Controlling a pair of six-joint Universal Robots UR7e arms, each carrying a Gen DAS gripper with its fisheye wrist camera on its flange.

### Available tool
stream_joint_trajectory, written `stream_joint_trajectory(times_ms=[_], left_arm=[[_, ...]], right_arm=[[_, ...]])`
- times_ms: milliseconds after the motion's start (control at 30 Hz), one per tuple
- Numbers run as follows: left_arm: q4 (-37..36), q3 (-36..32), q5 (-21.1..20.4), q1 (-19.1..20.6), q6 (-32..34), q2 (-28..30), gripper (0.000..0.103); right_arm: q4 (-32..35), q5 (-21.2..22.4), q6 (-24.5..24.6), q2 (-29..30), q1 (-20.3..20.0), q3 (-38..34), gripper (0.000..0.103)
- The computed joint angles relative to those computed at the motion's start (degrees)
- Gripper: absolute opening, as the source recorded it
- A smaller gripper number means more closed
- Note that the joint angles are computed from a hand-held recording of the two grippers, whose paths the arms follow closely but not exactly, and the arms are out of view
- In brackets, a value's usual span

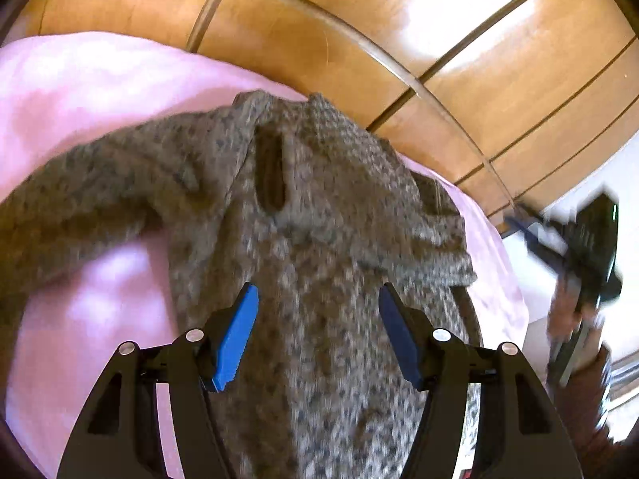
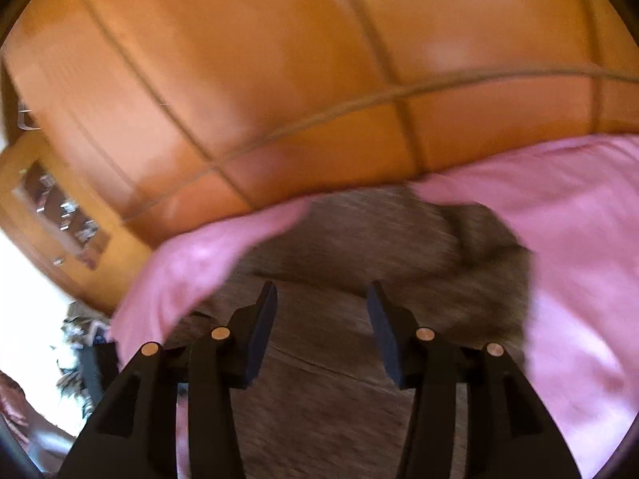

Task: Fold small clothes
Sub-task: 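Grasp the sleeve cuff with the right gripper while the left gripper grasps the body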

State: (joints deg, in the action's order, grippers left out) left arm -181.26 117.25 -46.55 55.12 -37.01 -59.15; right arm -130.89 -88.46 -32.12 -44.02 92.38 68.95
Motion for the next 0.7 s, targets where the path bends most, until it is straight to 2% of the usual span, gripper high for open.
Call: stream_joint_trajectory(times_ms=[233,367,467,533,567,600,633,667,700], left_arm=[[1.85,-6.43,-0.76,4.38,2.2,1.93,0.061],[4.99,-10.43,-1.02,6.25,3.28,3.5,0.061],[7.1,-13.03,-2.01,7.68,4.17,4.68,0.06],[8.34,-14.67,-2.76,8.41,5.18,5.51,0.045],[8.53,-15.2,-3.63,8.68,6.14,5.8,0.04],[9.07,-15.91,-4.05,8.79,7.35,6.22,0.031],[9.34,-16.27,-4.04,8.74,8.18,6.47,0.017],[9.0,-16.32,-4.33,8.67,9.53,6.66,0.009],[7.59,-16.06,-4.73,8.42,11.11,6.88,0.006]], right_arm=[[-3.56,-8.12,6.64,1.0,-5.0,-1.02,0.033],[-2.84,-9.61,7.09,4.87,-4.88,-7.1,0.033],[0.74,-9.94,6.54,9.79,-4.1,-15.5,0.034],[3.55,-10.65,5.81,12.65,-3.57,-20.01,0.035],[5.39,-11.72,5.31,14.36,-3.16,-22.42,0.035],[8.36,-13.26,4.95,16.31,-2.74,-25.51,0.033],[10.98,-13.88,4.71,17.52,-2.5,-27.59,0.019],[12.23,-14.31,4.11,18.15,-2.41,-28.44,0.011],[11.08,-15.06,3.13,17.79,-2.28,-27.37,0.009]])
